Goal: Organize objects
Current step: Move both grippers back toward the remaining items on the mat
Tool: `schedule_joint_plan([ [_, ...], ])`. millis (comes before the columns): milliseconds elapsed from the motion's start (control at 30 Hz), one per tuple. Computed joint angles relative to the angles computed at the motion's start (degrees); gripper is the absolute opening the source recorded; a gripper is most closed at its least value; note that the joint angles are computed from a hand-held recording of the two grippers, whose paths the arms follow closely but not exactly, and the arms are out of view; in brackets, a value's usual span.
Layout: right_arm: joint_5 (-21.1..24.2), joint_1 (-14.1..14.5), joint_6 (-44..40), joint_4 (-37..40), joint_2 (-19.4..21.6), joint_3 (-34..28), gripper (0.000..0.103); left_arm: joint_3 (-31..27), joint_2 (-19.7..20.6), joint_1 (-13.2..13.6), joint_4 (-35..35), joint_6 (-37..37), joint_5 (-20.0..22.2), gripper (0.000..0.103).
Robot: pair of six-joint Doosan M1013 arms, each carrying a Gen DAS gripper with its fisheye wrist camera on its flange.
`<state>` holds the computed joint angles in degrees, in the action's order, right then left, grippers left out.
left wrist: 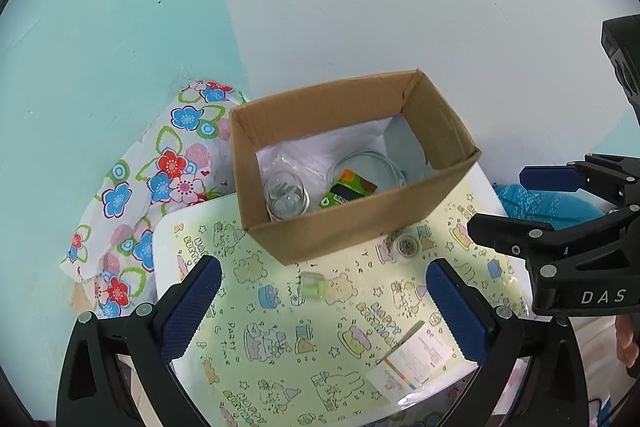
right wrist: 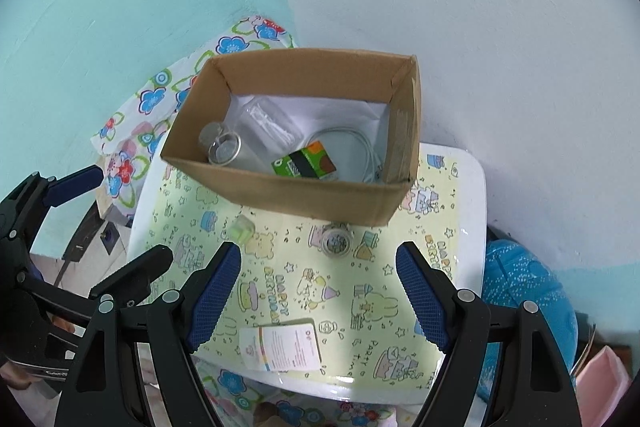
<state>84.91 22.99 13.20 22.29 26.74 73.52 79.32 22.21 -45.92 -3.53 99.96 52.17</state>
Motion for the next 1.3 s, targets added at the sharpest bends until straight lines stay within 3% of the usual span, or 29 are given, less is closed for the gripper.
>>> schedule_joint_plan([
  [600, -0.71, -2.66, -4.26, 0.29, -1.27, 3.21, 0.082, 5.99, -2.91, -0.45, 0.45, -0.63, -1.14, 0.103],
  [1300, -2.87, -3.34, -3.51, 0.27, 0.27, 5.29, 0.082, 8.98, -1.75, -0.26, -1.7, -2.78, -2.26, 0.103],
])
